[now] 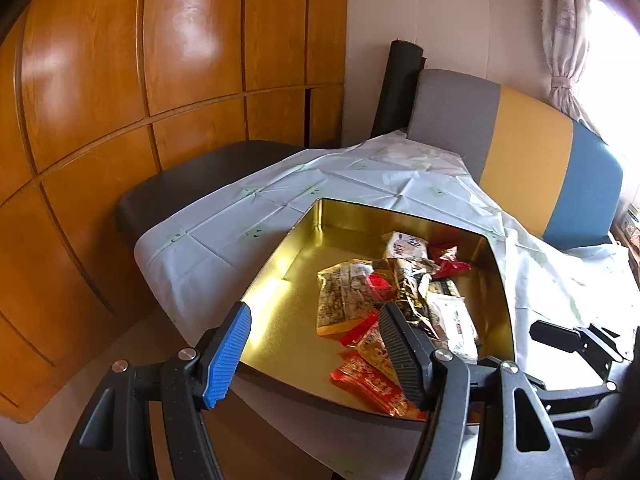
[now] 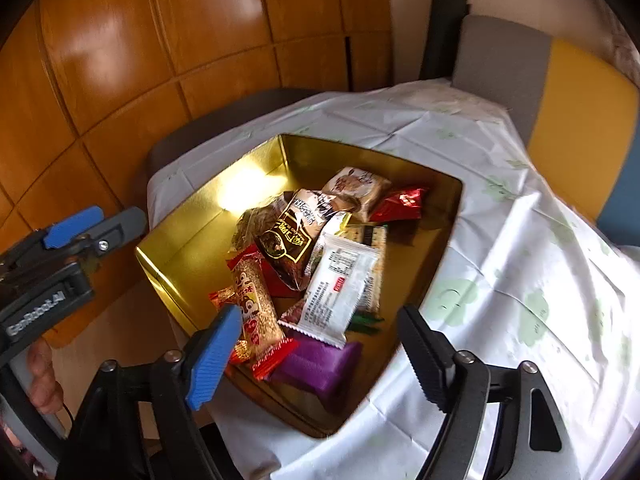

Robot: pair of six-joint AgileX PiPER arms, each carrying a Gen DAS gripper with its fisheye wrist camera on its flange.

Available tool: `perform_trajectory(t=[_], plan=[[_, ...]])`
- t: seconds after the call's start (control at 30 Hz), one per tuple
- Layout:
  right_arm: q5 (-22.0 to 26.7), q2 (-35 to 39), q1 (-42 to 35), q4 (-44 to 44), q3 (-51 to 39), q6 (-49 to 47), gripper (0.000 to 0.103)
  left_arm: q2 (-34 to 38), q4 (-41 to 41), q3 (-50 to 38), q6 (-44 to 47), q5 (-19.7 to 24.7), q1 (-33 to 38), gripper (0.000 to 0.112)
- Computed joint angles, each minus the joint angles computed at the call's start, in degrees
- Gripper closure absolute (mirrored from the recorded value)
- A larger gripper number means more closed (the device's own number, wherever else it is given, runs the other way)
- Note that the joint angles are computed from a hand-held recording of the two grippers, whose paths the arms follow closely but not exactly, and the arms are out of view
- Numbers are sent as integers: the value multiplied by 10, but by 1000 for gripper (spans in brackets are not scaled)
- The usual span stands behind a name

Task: Organize snacks

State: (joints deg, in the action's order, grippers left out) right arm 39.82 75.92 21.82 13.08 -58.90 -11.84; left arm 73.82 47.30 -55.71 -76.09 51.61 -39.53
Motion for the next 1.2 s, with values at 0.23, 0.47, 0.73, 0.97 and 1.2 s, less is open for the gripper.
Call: perform_trajectory(t=[0.23,0.47,0.73,0.97,1.2], plan=[[-21,-67,9,-51,46,80,18,-1,19,0,-21,19,-40,45],[-25,-97,11,-80,62,120,17,-7,37,-2,-34,36,-64,45],[-23,-103,15,-86,63,127,17,-12,40,-4,-36,42,-71,45],[-22,-106,14,-87,64,130,17,-12,39,-5,-32,45,-72,45],[-22,-107,13,-87,64,129,17,-11,36,-6,-29,46,-72,45]])
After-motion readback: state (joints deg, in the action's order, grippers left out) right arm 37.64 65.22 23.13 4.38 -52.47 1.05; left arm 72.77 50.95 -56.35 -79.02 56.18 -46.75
